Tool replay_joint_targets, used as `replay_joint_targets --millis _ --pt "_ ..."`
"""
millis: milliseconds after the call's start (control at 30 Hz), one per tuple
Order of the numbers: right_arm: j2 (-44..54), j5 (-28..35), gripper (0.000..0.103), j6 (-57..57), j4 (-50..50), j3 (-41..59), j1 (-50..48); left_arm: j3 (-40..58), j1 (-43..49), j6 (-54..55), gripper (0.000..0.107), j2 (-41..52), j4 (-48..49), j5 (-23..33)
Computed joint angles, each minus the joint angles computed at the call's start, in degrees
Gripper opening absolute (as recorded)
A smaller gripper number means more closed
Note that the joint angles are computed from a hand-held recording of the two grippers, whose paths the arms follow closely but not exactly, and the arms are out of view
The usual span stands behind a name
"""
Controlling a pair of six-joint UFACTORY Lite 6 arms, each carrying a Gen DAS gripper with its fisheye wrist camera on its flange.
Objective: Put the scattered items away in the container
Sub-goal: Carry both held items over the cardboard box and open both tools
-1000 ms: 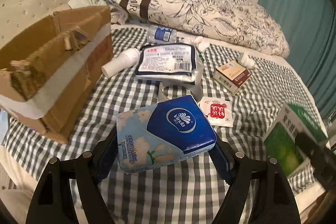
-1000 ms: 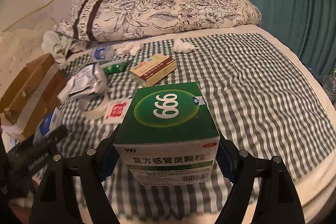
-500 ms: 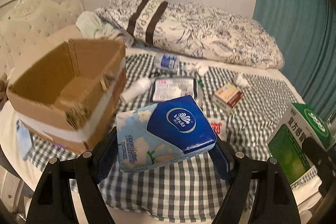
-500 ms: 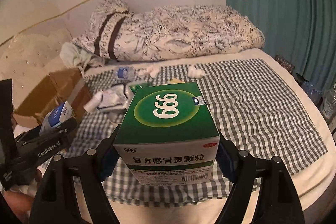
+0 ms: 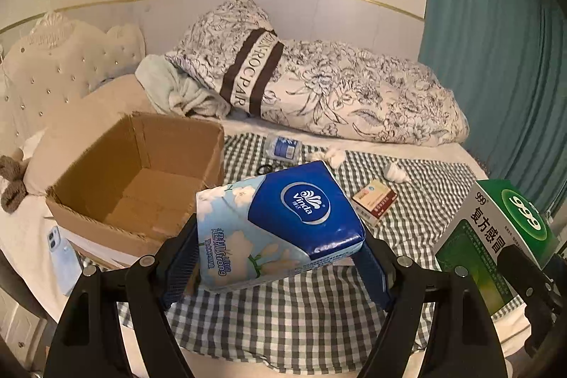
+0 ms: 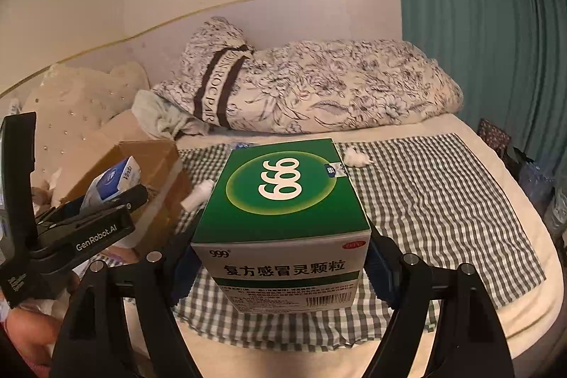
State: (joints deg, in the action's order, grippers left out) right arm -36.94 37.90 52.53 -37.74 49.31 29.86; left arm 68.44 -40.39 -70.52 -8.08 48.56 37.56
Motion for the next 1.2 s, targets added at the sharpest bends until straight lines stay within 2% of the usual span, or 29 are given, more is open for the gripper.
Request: replay_joint_targets --millis 233,500,700,933,1133,1200 --pt "5.59 0.83 0.079 1.27 -0.89 5.23 2.91 0.43 5.16 7.33 0.081 -0.94 -5.88 -2.3" --pt "17.37 -0.95 0.079 -6.06 4.55 16.79 3.3 4.88 17.54 29.61 0.081 0.51 -22.77 -5.55" --pt "29.96 -1.6 0.079 -15.16 10.42 32.07 3.65 10.62 25.64 47.41 0.081 2.33 -35.31 -4.6" --pt "45.62 -1.42 0.079 -25.69 20.6 52.25 3.81 18.63 34.35 60.9 0.081 7.37 -44.69 -1.3" --pt "59.99 3.0 0.079 -30.83 25.65 72.12 6.08 23.91 39.72 67.0 0.081 11.0 -48.21 0.21" --pt "66.45 6.0 0.079 -32.77 27.77 81.52 6.7 23.93 41.34 68.42 0.081 11.62 -49.44 -0.09"
